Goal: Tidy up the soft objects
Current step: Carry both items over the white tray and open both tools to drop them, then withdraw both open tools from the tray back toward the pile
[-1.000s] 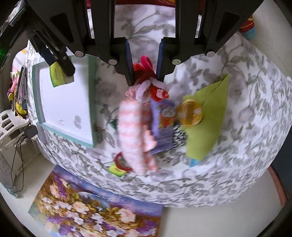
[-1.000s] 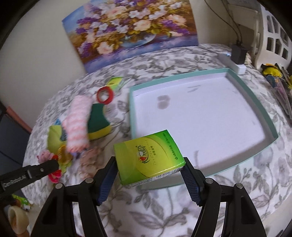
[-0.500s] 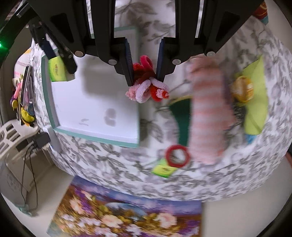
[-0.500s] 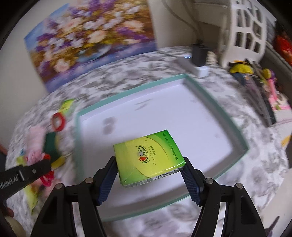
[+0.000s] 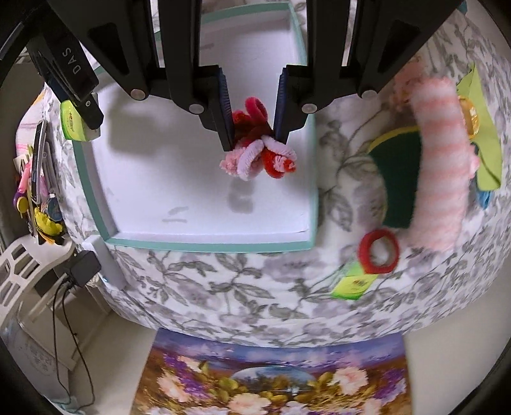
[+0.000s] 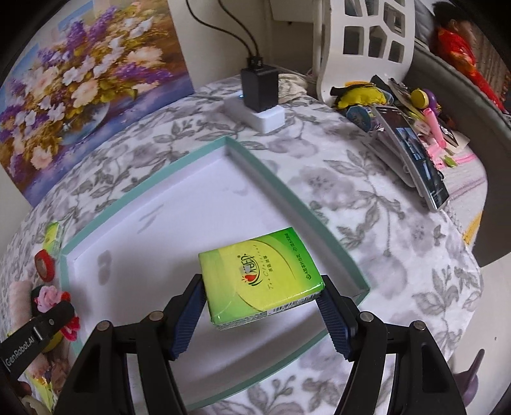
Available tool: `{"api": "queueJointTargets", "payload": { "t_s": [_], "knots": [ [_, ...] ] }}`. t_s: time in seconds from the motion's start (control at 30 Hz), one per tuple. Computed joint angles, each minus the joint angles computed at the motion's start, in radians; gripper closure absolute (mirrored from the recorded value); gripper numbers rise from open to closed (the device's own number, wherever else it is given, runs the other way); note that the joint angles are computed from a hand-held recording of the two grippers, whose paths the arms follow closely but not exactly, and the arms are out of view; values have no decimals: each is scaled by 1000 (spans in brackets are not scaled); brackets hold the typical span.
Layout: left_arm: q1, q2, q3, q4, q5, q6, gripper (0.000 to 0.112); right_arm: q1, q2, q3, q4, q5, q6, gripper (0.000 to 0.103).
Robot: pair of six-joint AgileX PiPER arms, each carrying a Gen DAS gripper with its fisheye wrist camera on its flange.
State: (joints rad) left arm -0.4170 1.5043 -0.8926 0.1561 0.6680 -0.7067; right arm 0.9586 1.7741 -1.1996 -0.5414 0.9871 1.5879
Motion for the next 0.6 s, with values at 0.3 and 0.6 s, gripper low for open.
{"api": "queueJointTargets", "payload": {
  "t_s": [0.3, 0.6],
  "knots": [
    [-14, -5, -15, 29, 5, -21, 42, -8, -16, -6, -9, 11, -37, 13],
    [39, -12, -5, 42, 35, -37, 24, 7, -7, -20, -4, 13, -65, 0]
  ]
}}
